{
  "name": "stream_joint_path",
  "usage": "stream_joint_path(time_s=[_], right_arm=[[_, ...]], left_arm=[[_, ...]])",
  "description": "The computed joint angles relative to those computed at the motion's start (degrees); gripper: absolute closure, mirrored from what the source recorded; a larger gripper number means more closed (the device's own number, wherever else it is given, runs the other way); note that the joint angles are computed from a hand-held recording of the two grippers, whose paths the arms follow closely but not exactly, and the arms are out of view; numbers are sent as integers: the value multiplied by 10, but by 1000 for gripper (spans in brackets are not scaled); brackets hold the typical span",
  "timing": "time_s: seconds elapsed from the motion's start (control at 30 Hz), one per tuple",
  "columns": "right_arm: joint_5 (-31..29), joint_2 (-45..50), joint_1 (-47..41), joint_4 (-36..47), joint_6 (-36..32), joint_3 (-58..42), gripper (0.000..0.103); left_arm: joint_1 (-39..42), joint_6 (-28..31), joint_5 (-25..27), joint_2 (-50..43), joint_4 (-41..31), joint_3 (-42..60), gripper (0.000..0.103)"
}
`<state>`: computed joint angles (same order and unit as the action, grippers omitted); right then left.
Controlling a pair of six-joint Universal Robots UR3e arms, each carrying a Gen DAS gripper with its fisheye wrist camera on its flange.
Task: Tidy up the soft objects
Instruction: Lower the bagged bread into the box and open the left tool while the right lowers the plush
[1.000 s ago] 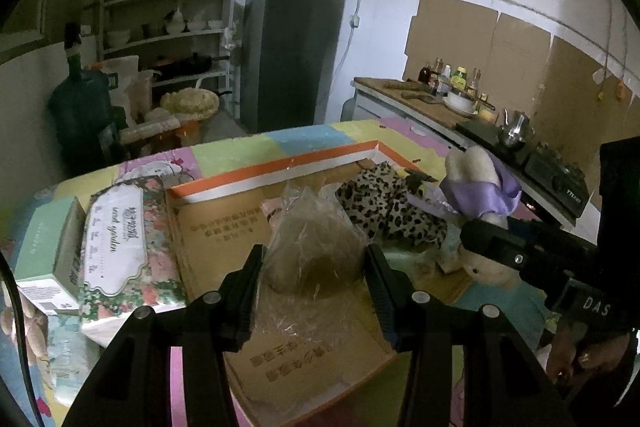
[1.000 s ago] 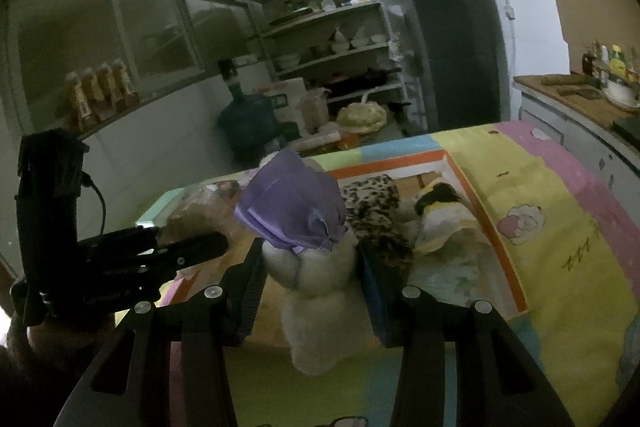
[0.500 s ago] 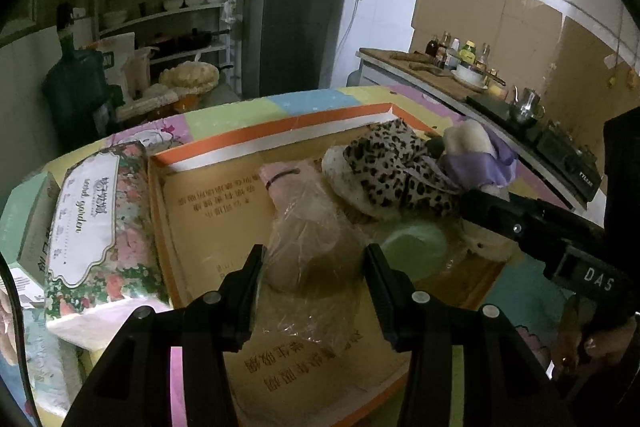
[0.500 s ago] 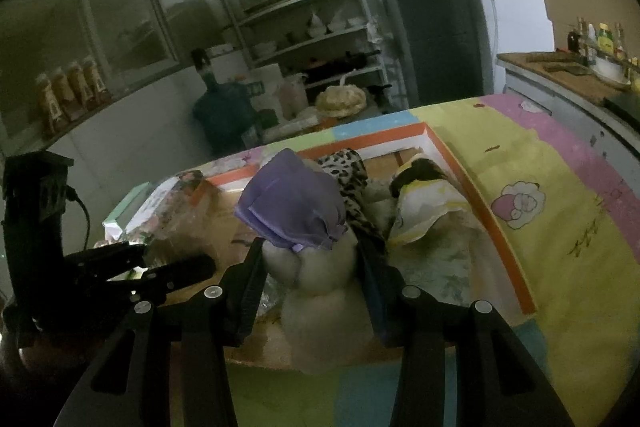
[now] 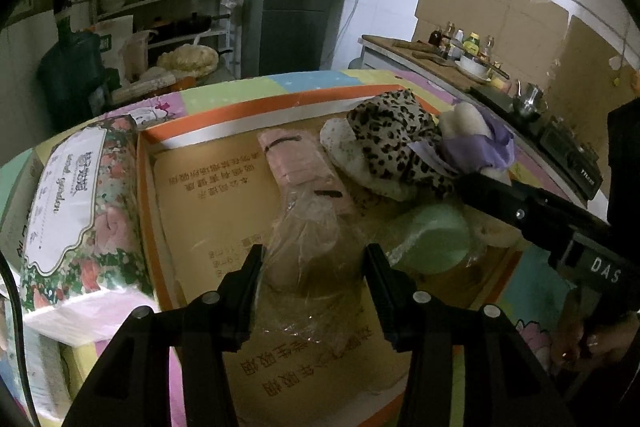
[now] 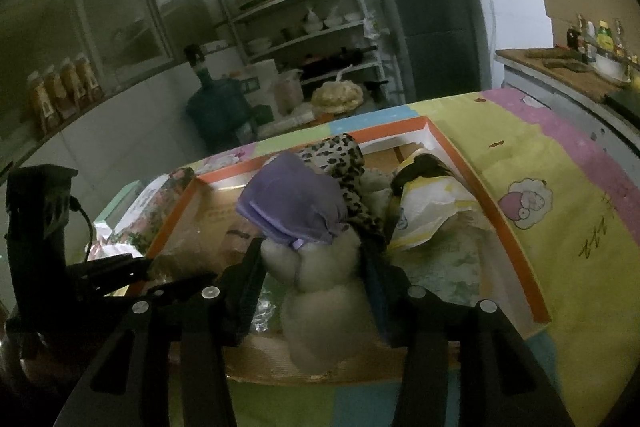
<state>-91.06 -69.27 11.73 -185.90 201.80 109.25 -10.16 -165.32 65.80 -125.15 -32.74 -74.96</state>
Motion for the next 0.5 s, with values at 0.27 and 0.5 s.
stream_joint_path(time_s=[0.27, 0.5], right_arm=[[-3, -2, 5, -16, 3, 7, 45], [-10, -12, 11, -21, 5, 12, 42]], left_arm=[[9, -8, -18, 9, -4, -10, 52], [22, -19, -36, 35, 32, -46, 39]])
